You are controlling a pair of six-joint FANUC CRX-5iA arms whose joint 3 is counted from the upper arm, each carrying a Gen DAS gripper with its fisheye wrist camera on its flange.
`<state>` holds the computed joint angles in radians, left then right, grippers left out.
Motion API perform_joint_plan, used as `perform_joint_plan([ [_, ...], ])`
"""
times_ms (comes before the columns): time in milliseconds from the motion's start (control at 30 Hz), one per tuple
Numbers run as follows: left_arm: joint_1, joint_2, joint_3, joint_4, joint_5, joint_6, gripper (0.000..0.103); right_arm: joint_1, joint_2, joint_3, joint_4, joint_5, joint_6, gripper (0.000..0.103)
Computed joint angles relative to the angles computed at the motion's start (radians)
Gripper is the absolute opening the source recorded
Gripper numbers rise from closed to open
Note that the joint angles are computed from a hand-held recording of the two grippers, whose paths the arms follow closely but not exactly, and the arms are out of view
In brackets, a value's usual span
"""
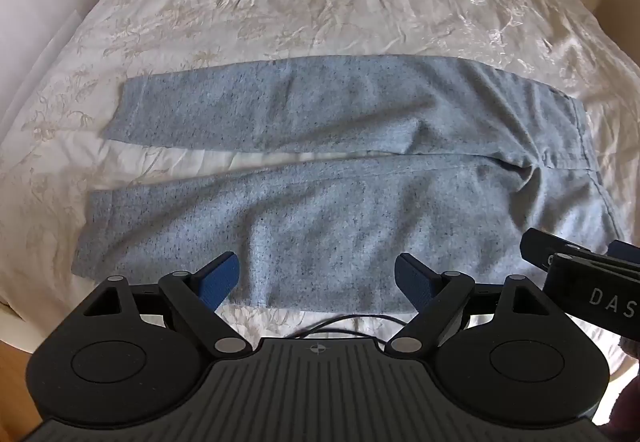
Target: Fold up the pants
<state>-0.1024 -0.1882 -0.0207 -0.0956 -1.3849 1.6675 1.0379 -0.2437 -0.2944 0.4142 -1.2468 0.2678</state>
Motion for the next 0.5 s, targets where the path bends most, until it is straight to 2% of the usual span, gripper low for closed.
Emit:
perform_joint_plan([
  [500,-0.002,-0.001,-0.004,-0.018,0.002,0.014,0.085,0.001,0.01,0.007,-0.01,-0.002,0.01,0.103],
])
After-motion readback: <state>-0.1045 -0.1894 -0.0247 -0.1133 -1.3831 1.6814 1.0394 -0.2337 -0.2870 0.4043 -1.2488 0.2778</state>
